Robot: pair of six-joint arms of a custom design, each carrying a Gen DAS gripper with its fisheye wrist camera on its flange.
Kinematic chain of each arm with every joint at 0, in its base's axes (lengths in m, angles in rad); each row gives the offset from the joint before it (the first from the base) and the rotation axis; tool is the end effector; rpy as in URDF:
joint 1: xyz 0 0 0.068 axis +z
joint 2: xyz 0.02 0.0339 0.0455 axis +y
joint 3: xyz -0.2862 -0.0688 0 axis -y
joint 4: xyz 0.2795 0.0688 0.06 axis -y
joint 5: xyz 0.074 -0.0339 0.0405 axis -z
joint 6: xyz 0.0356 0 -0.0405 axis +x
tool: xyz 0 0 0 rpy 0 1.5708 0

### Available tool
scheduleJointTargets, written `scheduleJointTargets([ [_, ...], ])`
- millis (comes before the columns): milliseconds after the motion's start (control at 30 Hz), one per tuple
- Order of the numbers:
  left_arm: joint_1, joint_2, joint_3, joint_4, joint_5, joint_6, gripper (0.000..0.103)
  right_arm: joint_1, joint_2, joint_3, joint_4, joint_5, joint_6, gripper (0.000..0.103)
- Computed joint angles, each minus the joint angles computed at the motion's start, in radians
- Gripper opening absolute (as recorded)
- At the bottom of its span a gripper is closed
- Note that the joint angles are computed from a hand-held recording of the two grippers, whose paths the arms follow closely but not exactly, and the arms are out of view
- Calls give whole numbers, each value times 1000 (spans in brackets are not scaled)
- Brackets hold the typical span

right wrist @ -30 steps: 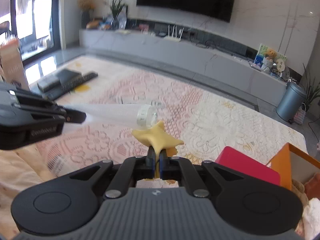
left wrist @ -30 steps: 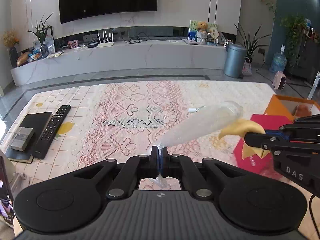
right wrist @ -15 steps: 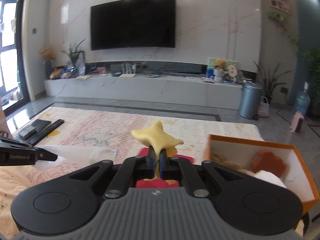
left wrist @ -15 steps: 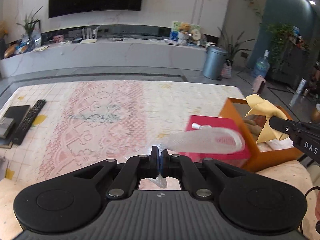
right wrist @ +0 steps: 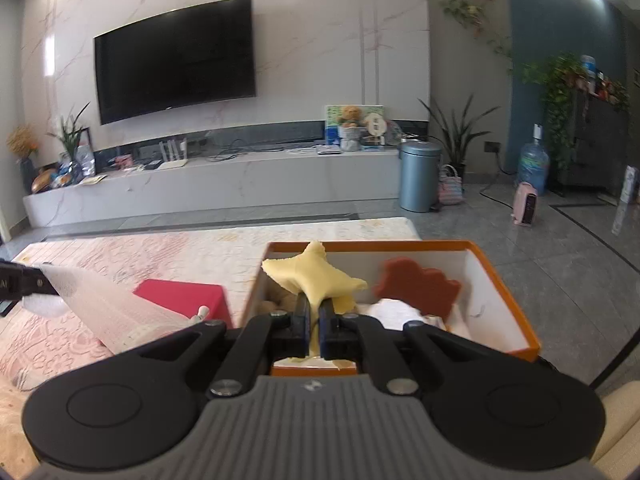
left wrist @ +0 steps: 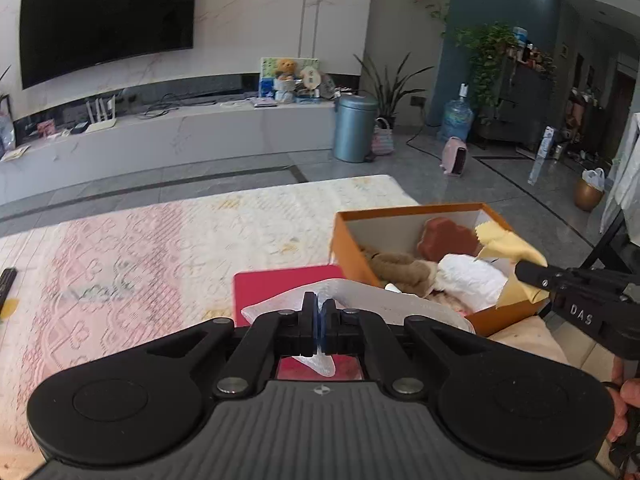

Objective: Organize soft objects
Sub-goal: 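Lift the plastic sleeve and yellow cloth and carry both over the orange box, then open both tools to drop the sleeve and cloth into the box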

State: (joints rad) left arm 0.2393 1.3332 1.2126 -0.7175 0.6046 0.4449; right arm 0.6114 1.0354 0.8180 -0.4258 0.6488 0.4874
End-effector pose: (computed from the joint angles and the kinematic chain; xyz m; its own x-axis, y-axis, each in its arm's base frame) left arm 0.3025 0.0530 0.3408 -0.5768 0.2237 -0.7856 0.4682 0.8787 -0.0936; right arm 0.2103 0.1212 0.2966 -0.4627 0.1314 -0.8767 0.1757 0.9829 0.0546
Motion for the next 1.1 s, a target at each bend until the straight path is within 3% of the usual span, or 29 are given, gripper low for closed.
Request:
scheduleJointTargets([
  [433, -273, 36, -7, 164, -128, -99, 1, -180, -38, -77, 45, -136, -62, 2],
  [767, -386, 127, 7, 215, -203, -108, 2, -294, -6, -115, 71, -227, -88, 2],
  [1100, -446, 225, 6, 254, -301, -51, 2, -354, 67, -111, 104, -276, -125, 3],
])
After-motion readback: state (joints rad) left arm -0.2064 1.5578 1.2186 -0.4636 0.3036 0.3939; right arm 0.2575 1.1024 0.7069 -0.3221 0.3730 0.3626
